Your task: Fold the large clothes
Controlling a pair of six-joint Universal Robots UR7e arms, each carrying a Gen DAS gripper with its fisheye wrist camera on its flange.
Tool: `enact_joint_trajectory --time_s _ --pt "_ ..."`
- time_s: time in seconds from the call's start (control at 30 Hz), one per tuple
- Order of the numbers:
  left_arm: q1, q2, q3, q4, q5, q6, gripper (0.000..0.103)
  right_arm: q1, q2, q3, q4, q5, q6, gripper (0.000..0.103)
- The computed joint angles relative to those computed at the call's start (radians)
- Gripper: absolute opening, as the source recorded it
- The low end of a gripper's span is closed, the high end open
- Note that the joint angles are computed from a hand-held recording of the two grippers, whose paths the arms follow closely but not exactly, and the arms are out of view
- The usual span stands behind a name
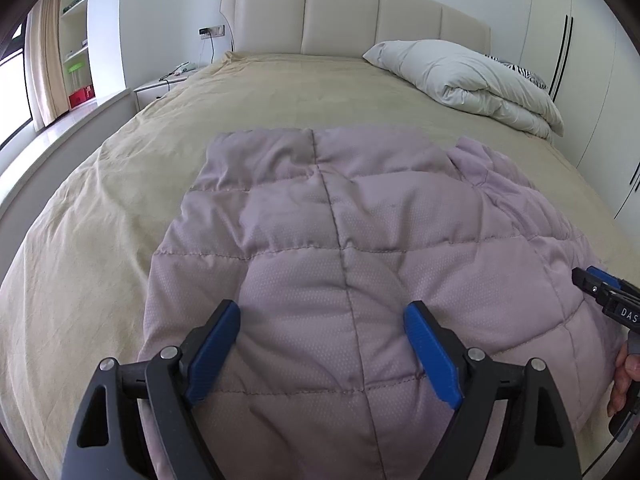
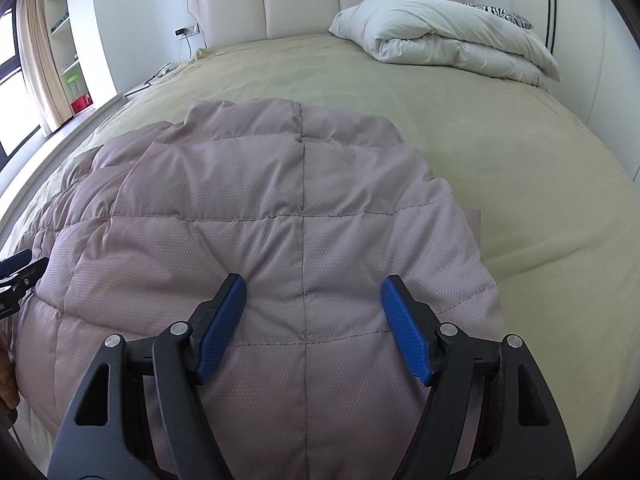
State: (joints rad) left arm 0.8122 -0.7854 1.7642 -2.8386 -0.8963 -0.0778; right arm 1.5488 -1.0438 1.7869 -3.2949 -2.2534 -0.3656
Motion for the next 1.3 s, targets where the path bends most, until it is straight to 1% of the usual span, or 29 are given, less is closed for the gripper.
enact_joint_trajectory --time_s 0.07,0.1,0.17,0.2,0.23,0.33,0.43,0.57,0.67,0.7,0.8,0.83,0.9,1.03,1.07,1.1,1.13,1.2,1.3 --pt "-0.003 -0.046 0.042 -0.023 -0.012 -0.018 0.086 0.002 -0.043 0.017 0.05 0.026 0.054 0.071" --pt "-0.004 -0.073 0.071 -0.049 -0.013 -0.02 0.086 -0.001 -0.068 0.041 0.036 0.053 0.073 0.071" --pt "0.0 -0.128 0.122 -0.073 -0.008 -0.046 0.087 -0.003 -0.115 0.096 -0.04 0.087 0.084 0.071" --pt "0.009 -0.155 0.143 -0.069 -0.009 -0.074 0.087 -0.003 -0.14 0.121 -0.061 0.094 0.09 0.071" --pt "0.022 -0.182 0.16 -0.061 -0.025 -0.101 0.087 -0.009 -0.168 0.14 -0.056 0.108 0.104 0.071" --pt "0.076 -0.235 0.173 0.013 -0.095 -0.176 0.087 -0.036 -0.247 0.189 0.009 0.177 0.155 0.071" --pt "0.143 -0.266 0.171 0.049 -0.242 -0.242 0.087 -0.07 -0.298 0.205 0.1 0.227 0.159 0.071" --pt "0.21 -0.248 0.123 0.085 -0.414 -0.291 0.087 -0.14 -0.374 0.251 0.163 0.361 0.208 0.071" --pt "0.248 -0.218 0.079 0.096 -0.508 -0.316 0.09 -0.191 -0.408 0.26 0.212 0.433 0.252 0.071" --pt "0.257 -0.207 0.062 0.107 -0.529 -0.318 0.09 -0.208 -0.417 0.26 0.226 0.46 0.265 0.071" --pt "0.278 -0.169 0.006 0.146 -0.571 -0.317 0.091 -0.256 -0.436 0.255 0.256 0.536 0.29 0.071" --pt "0.285 -0.159 -0.008 0.156 -0.59 -0.318 0.093 -0.273 -0.441 0.251 0.272 0.563 0.295 0.072" --pt "0.296 -0.139 -0.036 0.171 -0.625 -0.319 0.095 -0.299 -0.441 0.231 0.312 0.592 0.302 0.072" --pt "0.295 -0.106 -0.087 0.231 -0.65 -0.298 0.098 -0.346 -0.429 0.19 0.382 0.667 0.33 0.072" --pt "0.293 -0.1 -0.097 0.25 -0.653 -0.286 0.098 -0.361 -0.427 0.182 0.394 0.699 0.333 0.072" --pt "0.293 -0.093 -0.109 0.268 -0.657 -0.277 0.098 -0.376 -0.424 0.174 0.404 0.73 0.333 0.073" --pt "0.291 -0.089 -0.117 0.28 -0.657 -0.276 0.098 -0.387 -0.419 0.163 0.414 0.751 0.331 0.078" --pt "0.292 -0.08 -0.129 0.286 -0.672 -0.282 0.098 -0.397 -0.403 0.141 0.427 0.765 0.333 0.087" --pt "0.301 -0.072 -0.141 0.29 -0.709 -0.281 0.098 -0.403 -0.369 0.094 0.468 0.793 0.329 0.087"
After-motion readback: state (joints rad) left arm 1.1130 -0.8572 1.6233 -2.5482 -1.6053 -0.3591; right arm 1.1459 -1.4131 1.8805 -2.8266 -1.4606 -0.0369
